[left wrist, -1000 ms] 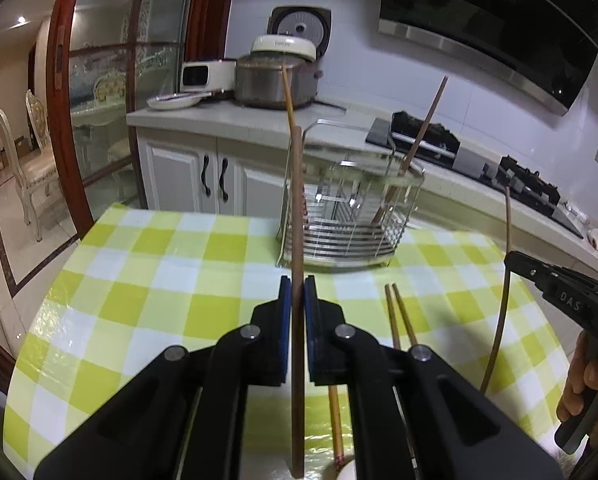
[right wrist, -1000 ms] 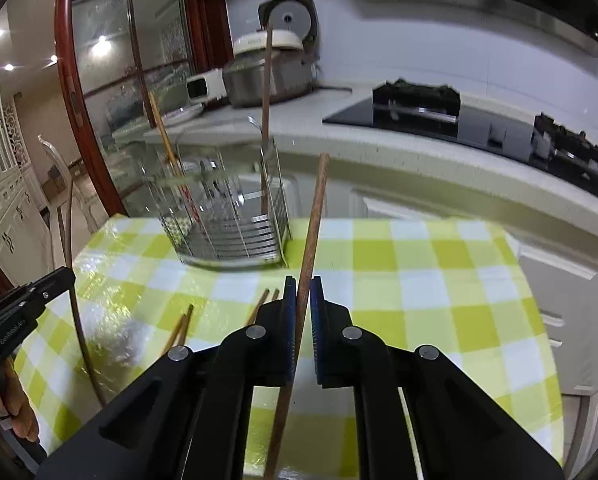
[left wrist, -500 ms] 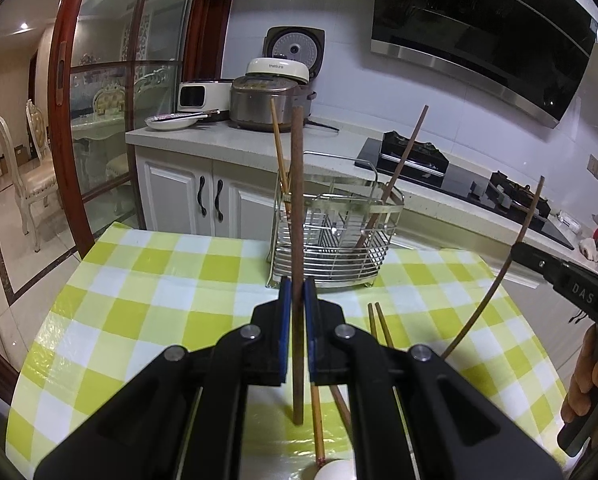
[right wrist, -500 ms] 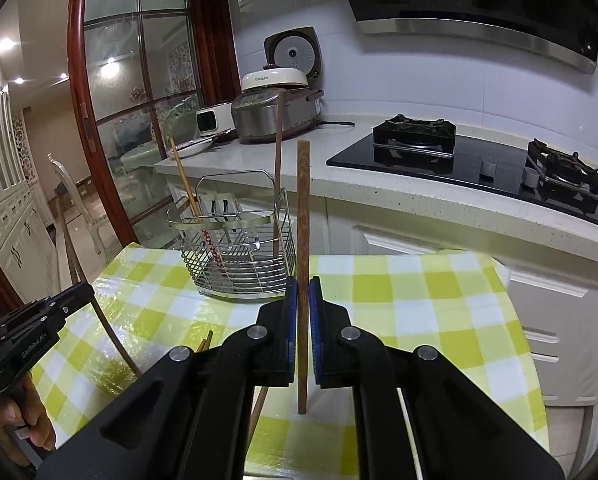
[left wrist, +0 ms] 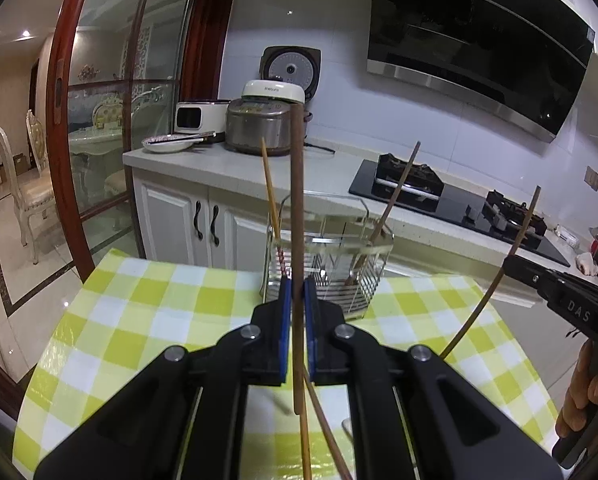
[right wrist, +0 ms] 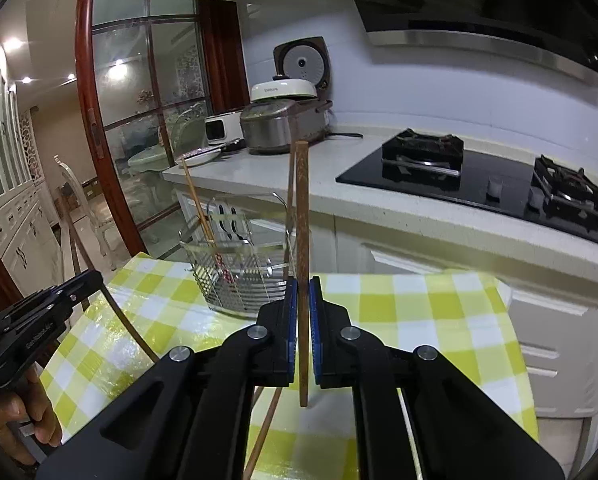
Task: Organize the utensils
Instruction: 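Lower both held chopsticks into the wire rack and open both grippers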
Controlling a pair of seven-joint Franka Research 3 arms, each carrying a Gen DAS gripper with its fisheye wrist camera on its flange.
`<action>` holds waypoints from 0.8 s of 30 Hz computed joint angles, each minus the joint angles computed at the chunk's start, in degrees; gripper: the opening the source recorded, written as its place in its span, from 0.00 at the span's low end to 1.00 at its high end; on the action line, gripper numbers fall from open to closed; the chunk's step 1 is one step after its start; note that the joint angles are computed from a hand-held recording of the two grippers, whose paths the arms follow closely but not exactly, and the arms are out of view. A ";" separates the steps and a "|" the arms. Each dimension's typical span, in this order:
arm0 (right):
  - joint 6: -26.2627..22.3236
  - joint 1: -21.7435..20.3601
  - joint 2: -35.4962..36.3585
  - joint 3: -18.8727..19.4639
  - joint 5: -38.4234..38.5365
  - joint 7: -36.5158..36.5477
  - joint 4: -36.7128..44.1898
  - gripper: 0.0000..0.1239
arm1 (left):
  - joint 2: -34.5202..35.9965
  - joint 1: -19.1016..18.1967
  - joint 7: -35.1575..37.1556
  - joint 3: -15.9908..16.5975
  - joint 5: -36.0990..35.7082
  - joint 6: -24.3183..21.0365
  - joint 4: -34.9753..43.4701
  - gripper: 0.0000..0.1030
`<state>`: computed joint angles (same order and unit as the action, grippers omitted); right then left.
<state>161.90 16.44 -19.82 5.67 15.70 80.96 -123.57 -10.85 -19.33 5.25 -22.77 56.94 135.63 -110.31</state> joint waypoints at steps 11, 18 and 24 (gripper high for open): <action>-3.48 0.98 4.26 -0.08 0.11 -1.49 9.97 0.06 | 3.64 0.28 2.84 0.92 2.24 0.06 7.82 0.06; -5.07 1.53 8.65 0.10 0.01 -2.15 17.88 0.06 | 7.05 -0.67 4.13 2.18 5.39 -0.34 14.35 0.06; -5.35 1.99 12.71 0.16 0.03 -2.45 25.13 0.06 | 9.68 -1.70 6.28 3.66 6.97 -0.32 19.30 0.06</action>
